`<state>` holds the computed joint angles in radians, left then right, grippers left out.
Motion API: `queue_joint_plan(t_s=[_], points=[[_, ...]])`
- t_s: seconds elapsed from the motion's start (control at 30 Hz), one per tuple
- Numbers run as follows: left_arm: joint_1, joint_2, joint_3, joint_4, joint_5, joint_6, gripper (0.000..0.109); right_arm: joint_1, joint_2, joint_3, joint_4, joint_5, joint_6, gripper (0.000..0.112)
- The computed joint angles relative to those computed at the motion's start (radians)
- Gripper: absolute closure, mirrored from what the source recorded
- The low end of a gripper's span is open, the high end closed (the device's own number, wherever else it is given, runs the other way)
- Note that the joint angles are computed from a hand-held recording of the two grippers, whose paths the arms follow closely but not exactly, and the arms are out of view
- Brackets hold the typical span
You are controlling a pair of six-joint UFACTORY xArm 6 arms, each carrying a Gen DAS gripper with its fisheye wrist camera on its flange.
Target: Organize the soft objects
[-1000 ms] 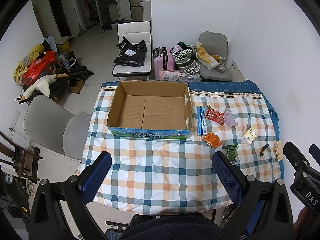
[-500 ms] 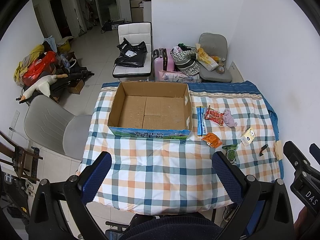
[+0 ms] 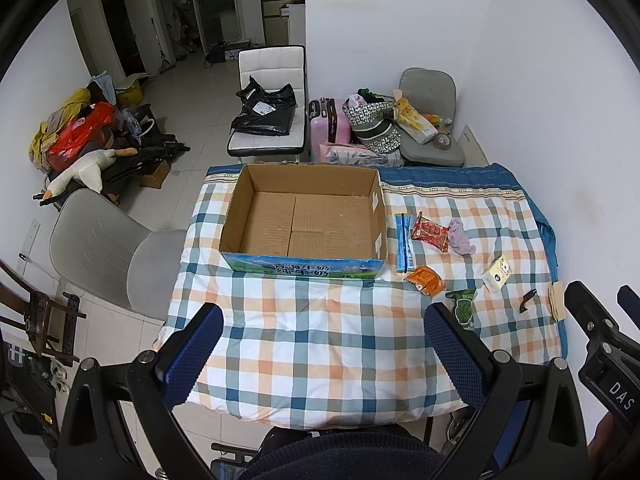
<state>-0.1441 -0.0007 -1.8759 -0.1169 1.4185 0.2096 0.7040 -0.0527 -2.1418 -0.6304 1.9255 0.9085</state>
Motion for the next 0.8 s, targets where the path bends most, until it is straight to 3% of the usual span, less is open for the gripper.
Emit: queue_joint_plan(t_s=[0.23, 0.47, 0.57, 0.67, 0.8], points=[[0.001, -0.007, 0.011, 0.0, -0.008, 0.001, 0.006, 0.008, -0.001, 0.001, -0.004, 0.001, 0.004, 0.009], [0.01, 0.092, -0.168, -0.01, 0.074, 0.003, 0.006, 0.013, -0.001, 0.004, 0.0, 0.004, 0.016, 0.009], [-0.002, 0.104, -0.152, -0.021, 0.057, 0.004, 0.006, -0.004, -0.034, 0.075, 0.022, -0.021, 0.05, 0.009], [-0.043, 0.156, -0.16, -0.04, 0.021, -0.004, 0.006, -0.075, -0.096, 0.177, 0.049, -0.053, 0.073, 0.009], [-0.11, 0.241, -0.174, -0.05, 0.004, -0.011, 0.006, -0.253, -0.24, 0.432, 0.161, -0.17, 0.086, 0.009]])
